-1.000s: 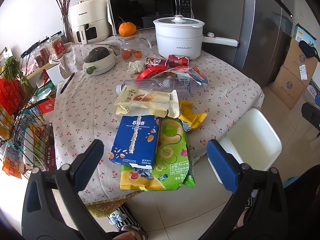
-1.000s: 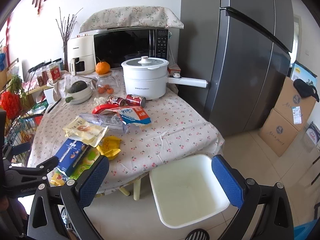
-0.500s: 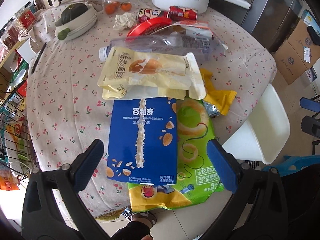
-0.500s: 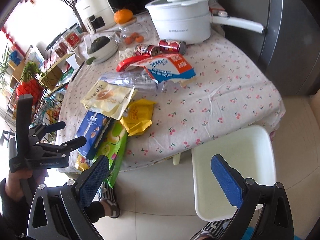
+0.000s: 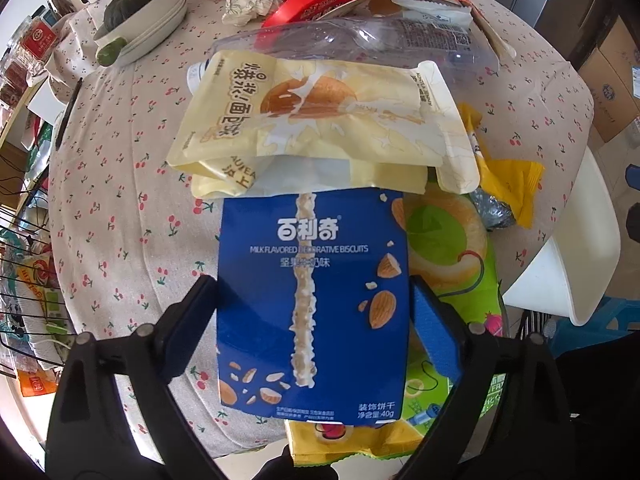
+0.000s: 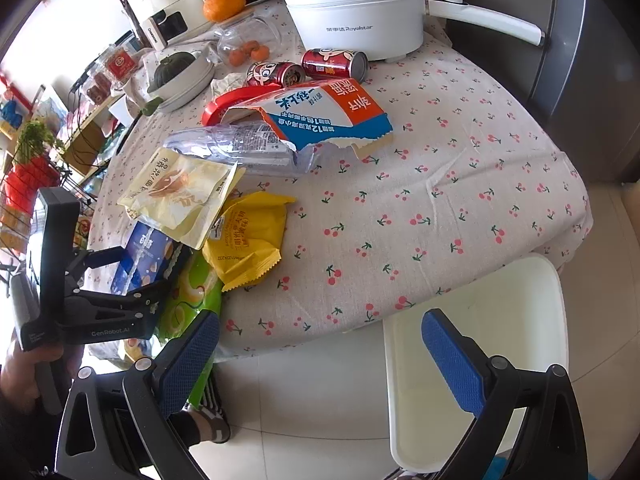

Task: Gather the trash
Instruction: 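Grasp the blue biscuit box with the left tool while the right tool grasps the yellow wrapper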

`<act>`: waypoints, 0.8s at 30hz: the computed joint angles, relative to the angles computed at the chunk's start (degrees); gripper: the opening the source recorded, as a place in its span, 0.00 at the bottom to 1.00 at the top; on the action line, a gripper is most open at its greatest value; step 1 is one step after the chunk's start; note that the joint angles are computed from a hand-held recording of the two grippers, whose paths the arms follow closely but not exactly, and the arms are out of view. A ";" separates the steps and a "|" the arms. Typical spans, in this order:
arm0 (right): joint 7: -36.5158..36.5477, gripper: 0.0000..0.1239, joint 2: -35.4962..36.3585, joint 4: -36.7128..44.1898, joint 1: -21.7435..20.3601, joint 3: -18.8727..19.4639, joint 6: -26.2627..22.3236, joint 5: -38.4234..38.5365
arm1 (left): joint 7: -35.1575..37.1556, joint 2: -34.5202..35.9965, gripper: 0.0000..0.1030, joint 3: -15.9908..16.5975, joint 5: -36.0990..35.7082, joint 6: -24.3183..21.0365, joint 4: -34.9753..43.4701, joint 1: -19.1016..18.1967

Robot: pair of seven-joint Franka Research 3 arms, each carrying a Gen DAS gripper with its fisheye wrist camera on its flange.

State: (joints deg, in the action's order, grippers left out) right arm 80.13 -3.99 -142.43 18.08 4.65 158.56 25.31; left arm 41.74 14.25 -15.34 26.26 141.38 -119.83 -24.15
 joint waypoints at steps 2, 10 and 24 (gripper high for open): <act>0.43 0.82 0.70 0.60 0.21 0.30 0.92 -0.49 | -0.53 -1.13 0.90 0.19 -0.04 2.19 -1.54 0.43; 5.19 0.82 6.04 4.73 1.40 1.35 2.03 -6.19 | -4.66 -7.78 0.89 0.70 2.63 7.35 -8.71 1.97; 10.23 0.48 16.48 12.62 2.99 2.04 1.93 -11.34 | -0.90 -16.77 0.89 -0.11 -3.58 18.60 -20.11 5.20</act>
State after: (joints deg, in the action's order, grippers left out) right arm 90.35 12.49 -129.81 21.07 6.69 160.49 13.96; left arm 40.84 -2.52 -15.46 22.67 159.98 -139.93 -18.95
